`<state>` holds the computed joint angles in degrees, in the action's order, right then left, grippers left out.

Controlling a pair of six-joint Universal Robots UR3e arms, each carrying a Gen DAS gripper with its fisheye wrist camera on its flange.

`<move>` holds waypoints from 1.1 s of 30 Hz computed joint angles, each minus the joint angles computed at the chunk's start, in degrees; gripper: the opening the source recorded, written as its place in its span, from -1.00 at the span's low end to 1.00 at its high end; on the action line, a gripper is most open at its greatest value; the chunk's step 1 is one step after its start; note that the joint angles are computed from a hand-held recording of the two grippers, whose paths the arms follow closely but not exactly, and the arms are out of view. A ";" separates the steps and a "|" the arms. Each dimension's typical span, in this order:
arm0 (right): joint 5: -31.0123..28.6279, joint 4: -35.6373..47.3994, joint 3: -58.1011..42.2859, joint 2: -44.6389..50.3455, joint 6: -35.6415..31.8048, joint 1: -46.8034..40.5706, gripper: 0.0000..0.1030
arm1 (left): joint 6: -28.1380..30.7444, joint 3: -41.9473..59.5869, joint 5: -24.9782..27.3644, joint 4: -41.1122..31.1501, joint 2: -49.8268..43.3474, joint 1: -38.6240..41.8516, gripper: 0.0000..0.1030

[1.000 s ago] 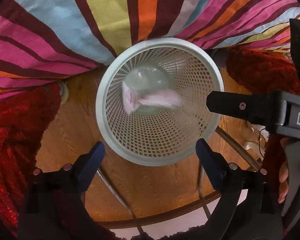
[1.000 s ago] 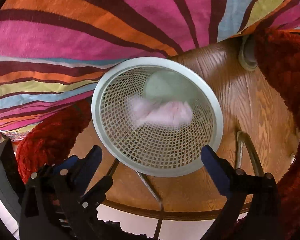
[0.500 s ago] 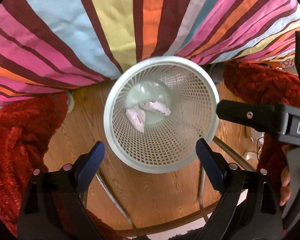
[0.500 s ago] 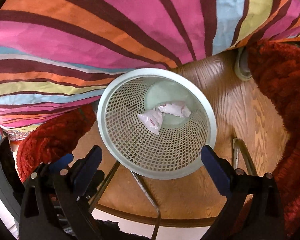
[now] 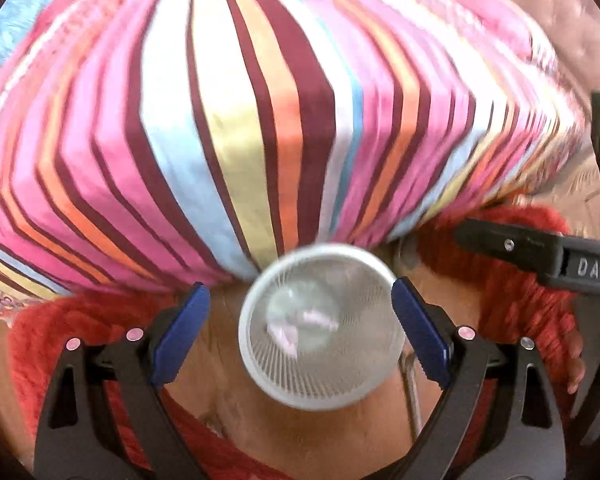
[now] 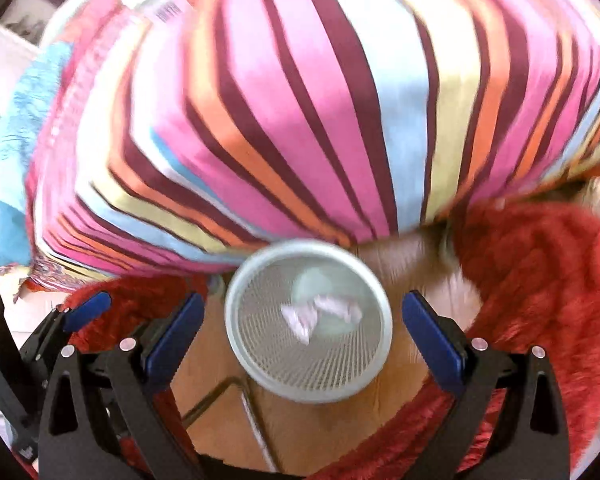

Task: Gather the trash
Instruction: 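Raise both tools from the wastebasket back toward the box pile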

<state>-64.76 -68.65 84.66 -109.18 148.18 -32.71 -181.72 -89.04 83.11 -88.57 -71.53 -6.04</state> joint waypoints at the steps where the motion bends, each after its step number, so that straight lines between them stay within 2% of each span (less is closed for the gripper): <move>1: 0.97 -1.20 -1.12 -0.14 -0.23 -0.19 0.84 | -0.39 0.67 -0.08 0.86 0.28 0.44 0.74; 6: 5.28 -10.93 -3.58 0.06 1.76 -1.14 0.84 | -1.68 5.27 1.42 4.21 -1.74 0.75 0.74; 10: 9.07 -20.42 -6.37 4.30 7.18 -0.72 0.84 | -2.29 11.42 0.52 6.20 -6.35 1.44 0.74; 15: 7.96 -32.80 -10.54 11.38 14.11 3.68 0.84 | -3.30 20.64 1.50 9.25 -14.98 -0.20 0.74; 21: 3.39 -36.73 -20.56 22.14 19.93 9.64 0.84 | -4.91 31.78 2.77 10.74 -26.62 -1.42 0.74; 33: -2.86 -38.25 -37.13 37.68 23.86 16.72 0.84 | -5.16 51.71 2.86 6.50 -44.01 -0.53 0.74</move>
<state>-67.63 -106.89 47.52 -71.50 172.04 -15.99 -186.87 -37.34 85.97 -82.07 -115.54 -6.57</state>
